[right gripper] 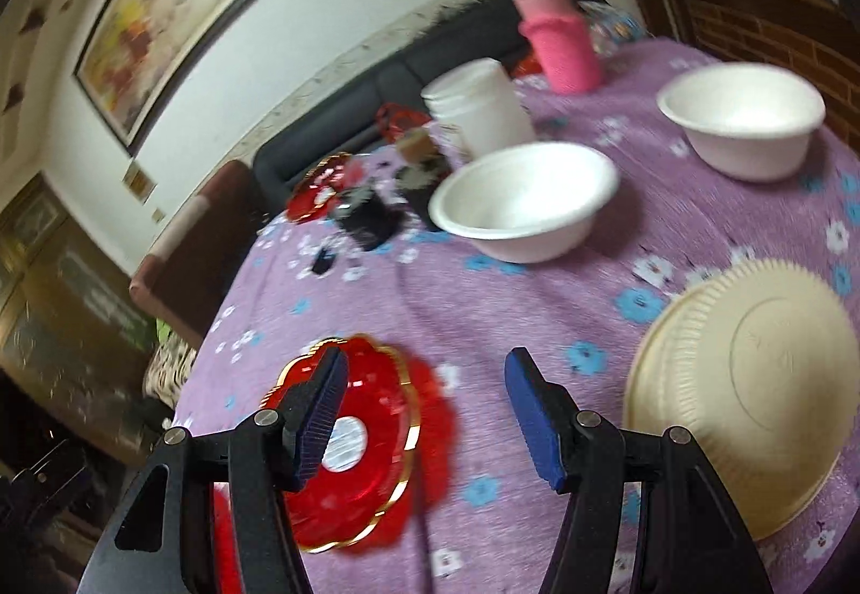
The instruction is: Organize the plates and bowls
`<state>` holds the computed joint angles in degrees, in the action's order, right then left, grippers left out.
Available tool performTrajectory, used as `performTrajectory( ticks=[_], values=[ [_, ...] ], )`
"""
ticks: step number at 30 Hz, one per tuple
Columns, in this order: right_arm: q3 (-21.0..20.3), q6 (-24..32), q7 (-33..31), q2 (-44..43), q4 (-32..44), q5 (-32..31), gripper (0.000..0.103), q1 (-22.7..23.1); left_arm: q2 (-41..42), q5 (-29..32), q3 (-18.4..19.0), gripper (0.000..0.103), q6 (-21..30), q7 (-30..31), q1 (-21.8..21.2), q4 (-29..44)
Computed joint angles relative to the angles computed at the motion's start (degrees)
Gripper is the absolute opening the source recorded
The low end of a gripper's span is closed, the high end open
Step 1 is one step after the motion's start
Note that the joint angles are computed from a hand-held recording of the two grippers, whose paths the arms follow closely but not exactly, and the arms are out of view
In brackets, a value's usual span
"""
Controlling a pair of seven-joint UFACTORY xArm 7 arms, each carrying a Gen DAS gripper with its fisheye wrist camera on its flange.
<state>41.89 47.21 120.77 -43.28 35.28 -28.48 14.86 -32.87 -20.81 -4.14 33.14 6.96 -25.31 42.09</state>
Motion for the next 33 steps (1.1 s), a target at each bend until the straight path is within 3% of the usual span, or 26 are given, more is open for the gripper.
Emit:
performTrajectory(
  ticks=[9,20,22,25,27,29,33],
  values=[
    [-0.6,-6.4,-0.8,6.2,0.0,-2.2,0.065,-1.1,19.7,0.4,-3.6,0.085,5.4,-3.7,1.0,10.3],
    [-2.7,-12.5,1.4,15.6,1.3,-9.1,0.065,-0.4,26.8,9.0,-7.1,0.085,2.3,-10.6,2.6,12.3],
    [-2.9,-11.6,1.9,16.4,1.8,-10.4,0.064,-0.1,26.8,10.6,-7.4,0.085,1.7,-11.0,2.3,12.0],
    [-3.7,-10.5,2.6,17.6,2.5,-12.1,0.056,1.0,26.7,12.7,-8.0,0.085,1.0,-11.0,1.6,11.6],
    [-4.6,-10.7,2.4,18.8,3.1,-13.1,0.04,2.0,26.7,14.0,-8.3,0.085,0.8,-10.3,1.1,11.5],
    [-5.8,-11.7,2.3,19.7,3.3,-14.0,0.033,3.0,26.5,15.5,-8.8,0.083,0.7,-9.2,0.4,11.1],
    [-7.5,-9.9,2.2,20.2,3.6,-13.6,0.024,5.3,25.6,18.0,-9.1,0.068,0.6,-10.5,0.0,10.4]
  ],
)
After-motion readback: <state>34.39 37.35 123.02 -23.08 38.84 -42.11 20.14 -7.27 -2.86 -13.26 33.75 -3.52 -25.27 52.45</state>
